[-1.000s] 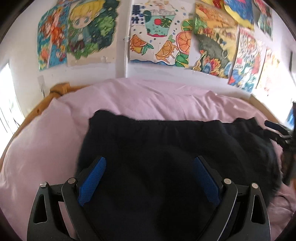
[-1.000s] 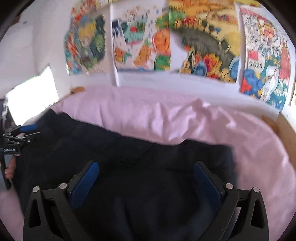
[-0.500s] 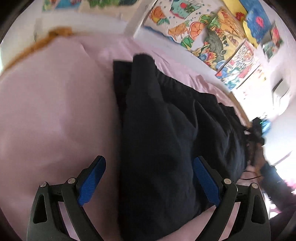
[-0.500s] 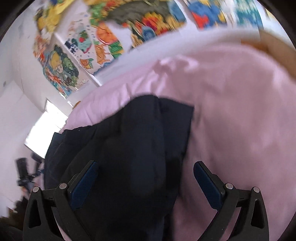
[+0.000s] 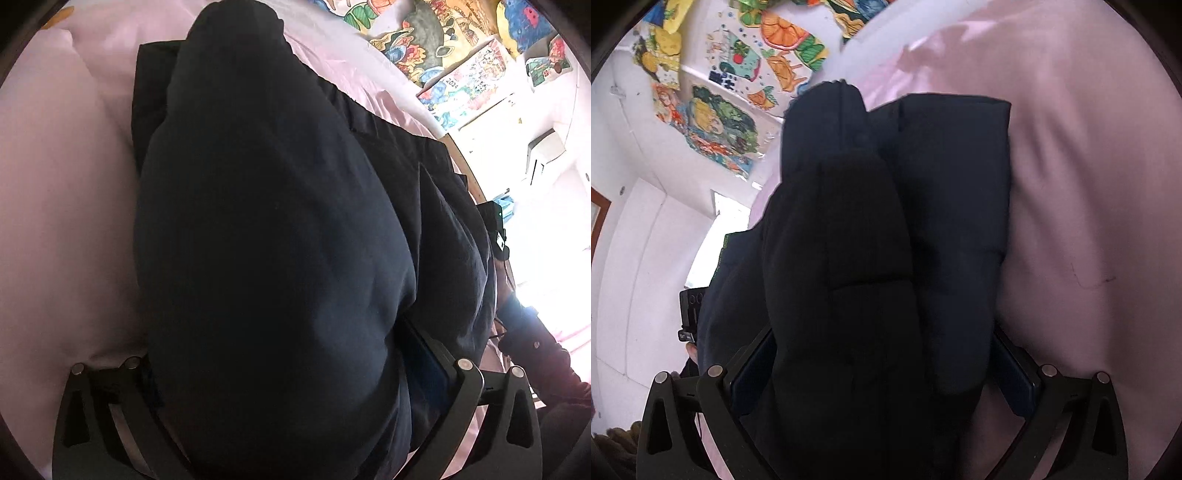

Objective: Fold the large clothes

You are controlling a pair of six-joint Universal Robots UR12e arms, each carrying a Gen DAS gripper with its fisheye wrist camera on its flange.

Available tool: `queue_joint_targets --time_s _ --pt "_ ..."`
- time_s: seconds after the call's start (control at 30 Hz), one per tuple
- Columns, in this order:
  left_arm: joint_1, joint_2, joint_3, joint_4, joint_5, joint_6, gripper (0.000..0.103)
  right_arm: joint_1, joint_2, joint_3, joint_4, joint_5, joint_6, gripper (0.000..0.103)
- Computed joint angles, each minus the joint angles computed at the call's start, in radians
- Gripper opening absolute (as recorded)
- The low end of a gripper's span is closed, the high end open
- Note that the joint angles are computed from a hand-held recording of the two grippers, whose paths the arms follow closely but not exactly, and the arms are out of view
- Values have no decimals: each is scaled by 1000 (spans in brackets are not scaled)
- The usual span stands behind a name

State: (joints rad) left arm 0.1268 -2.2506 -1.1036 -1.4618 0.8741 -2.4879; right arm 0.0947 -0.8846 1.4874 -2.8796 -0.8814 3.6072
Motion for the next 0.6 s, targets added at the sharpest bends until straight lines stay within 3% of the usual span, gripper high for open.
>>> queue_joint_targets --time_s 0.17,0.27,0.43,0.6 --pt "2 6 -11 20 -2 -18 100 0 -2 13 -39 1 26 103" --pt "-1 25 -39 81 15 -66 92 4 -2 8 -19 -1 31 103" --pt "-11 61 -95 220 60 -150 58 9 -11 20 -42 -16 80 81" --pt "-22 93 -135 317 108 -251 36 22 -32 49 -105 -72 115 53"
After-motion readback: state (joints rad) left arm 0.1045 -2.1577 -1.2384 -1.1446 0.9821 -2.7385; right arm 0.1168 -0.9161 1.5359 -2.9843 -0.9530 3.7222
